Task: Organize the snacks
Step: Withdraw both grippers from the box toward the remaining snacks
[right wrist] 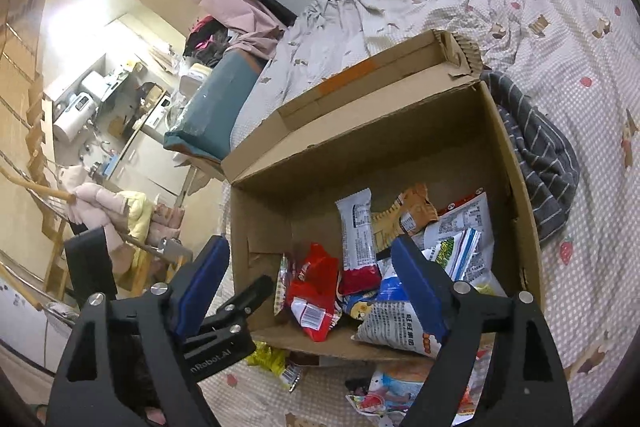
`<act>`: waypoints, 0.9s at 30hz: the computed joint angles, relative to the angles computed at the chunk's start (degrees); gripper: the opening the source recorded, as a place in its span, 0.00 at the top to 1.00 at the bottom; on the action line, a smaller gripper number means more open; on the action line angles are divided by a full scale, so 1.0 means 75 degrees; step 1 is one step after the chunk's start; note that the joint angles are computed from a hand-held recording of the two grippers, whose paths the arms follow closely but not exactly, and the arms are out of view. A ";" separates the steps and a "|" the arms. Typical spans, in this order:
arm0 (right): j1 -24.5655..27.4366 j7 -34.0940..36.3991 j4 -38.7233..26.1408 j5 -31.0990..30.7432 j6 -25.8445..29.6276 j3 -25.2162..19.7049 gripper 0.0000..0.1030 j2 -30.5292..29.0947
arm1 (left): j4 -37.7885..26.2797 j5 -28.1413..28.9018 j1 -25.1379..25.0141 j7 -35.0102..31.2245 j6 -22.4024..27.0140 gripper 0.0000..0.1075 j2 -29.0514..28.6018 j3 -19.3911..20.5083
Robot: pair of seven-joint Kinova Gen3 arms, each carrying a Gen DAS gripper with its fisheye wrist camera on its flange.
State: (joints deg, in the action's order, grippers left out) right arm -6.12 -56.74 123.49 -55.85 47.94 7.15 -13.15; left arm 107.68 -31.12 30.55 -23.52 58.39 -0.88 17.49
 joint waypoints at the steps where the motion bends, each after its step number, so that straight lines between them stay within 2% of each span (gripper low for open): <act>1: 0.0006 -0.0044 -0.0012 0.0038 0.0014 -0.0015 0.17 -0.0016 | 0.0017 0.0001 -0.0001 0.0025 0.0007 0.21 -0.0016 -0.0001; 8: 0.0033 -0.0237 -0.0004 0.0308 -0.0052 0.0028 0.17 -0.0208 | 0.0110 0.0029 -0.0070 0.0158 0.0128 0.21 -0.0232 0.0061; 13: 0.0029 -0.0710 -0.0112 0.1141 -0.0204 -0.0156 0.17 -0.0385 | 0.0292 0.0288 -0.0298 -0.0131 -0.0007 0.21 -0.0666 0.0073; 16: -0.0024 -0.1004 -0.0084 0.1390 -0.0230 -0.0042 0.17 -0.0503 | 0.0401 0.0218 -0.0453 -0.0151 0.0092 0.21 -0.0906 0.0274; 22: -0.0059 -0.1633 -0.0216 0.2075 0.0152 0.0085 0.17 -0.0747 | 0.0732 0.0487 -0.0751 -0.0534 0.0051 0.21 -0.1479 0.0481; 27: -0.0073 -0.2034 -0.0165 0.2487 0.0460 0.0133 0.17 -0.1141 | 0.1122 0.1038 -0.1069 -0.0929 -0.0126 0.21 -0.2010 0.0542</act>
State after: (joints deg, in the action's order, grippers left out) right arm -6.67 -71.99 122.25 -37.20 51.38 8.15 -21.71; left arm 116.10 -23.33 22.54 -30.49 57.45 -15.96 21.56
